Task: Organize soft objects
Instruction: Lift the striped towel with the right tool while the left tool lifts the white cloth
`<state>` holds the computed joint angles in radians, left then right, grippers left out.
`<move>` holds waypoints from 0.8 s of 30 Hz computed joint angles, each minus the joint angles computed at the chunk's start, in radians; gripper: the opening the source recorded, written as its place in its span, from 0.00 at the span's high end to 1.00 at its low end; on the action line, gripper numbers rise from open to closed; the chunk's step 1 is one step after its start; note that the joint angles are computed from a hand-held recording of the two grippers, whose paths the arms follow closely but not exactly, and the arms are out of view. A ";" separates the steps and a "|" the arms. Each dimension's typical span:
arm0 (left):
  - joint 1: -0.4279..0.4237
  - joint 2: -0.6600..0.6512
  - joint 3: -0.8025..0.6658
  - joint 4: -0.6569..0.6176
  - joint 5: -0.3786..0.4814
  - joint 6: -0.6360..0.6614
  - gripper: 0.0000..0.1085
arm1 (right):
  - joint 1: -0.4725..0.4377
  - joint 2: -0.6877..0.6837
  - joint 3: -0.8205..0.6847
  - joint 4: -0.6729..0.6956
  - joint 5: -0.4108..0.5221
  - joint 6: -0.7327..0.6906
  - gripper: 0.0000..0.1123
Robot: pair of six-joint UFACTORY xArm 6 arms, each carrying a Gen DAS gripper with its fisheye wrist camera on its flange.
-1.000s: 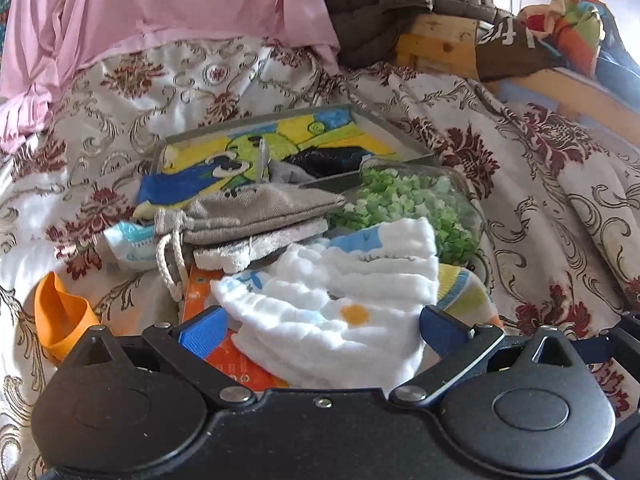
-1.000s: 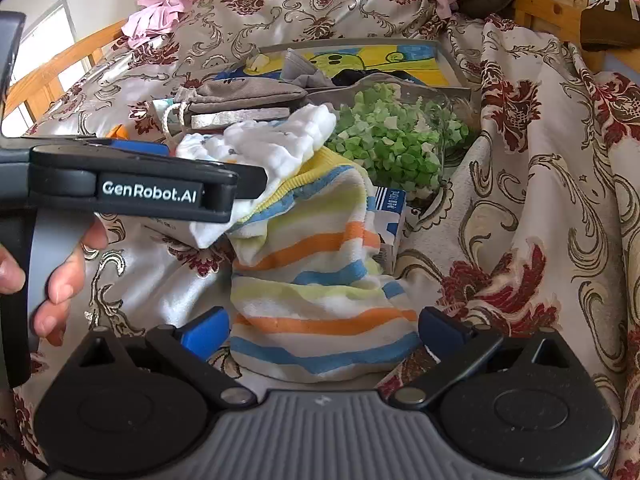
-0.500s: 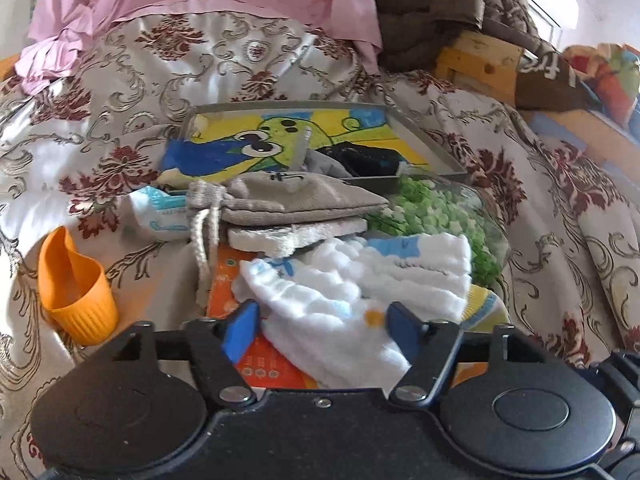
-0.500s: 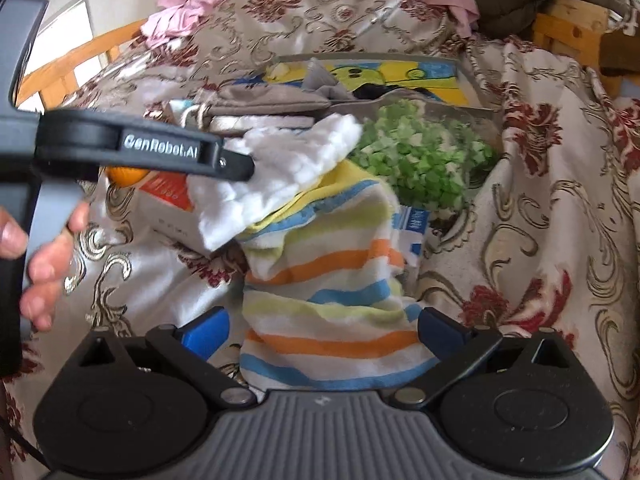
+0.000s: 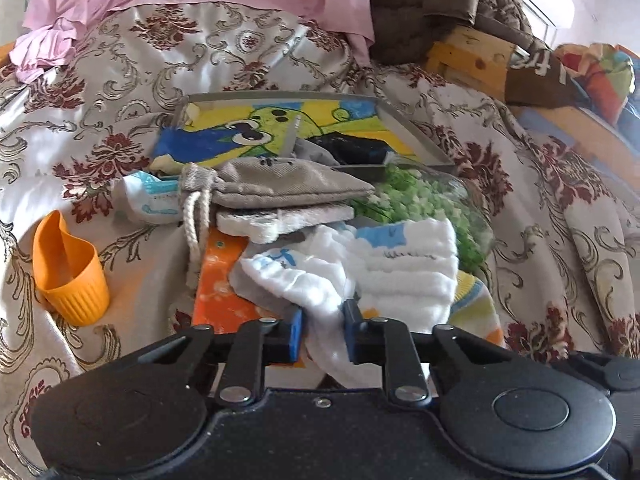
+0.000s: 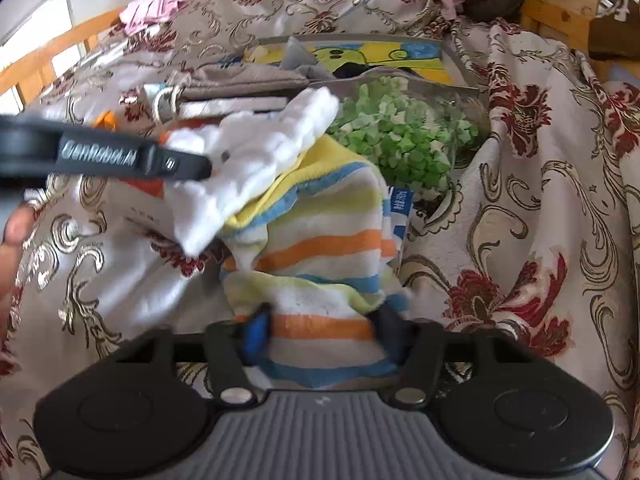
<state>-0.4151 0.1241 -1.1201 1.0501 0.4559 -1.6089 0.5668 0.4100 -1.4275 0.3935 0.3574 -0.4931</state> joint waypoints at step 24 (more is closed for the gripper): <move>-0.099 -0.203 0.200 -0.101 0.081 0.262 0.87 | 0.042 -0.035 0.041 0.476 -0.291 -0.375 0.84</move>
<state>-0.5141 -0.0791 -0.9205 0.9491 0.5367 -1.3473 0.6083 0.3753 -1.3863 0.8697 0.0660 -0.8678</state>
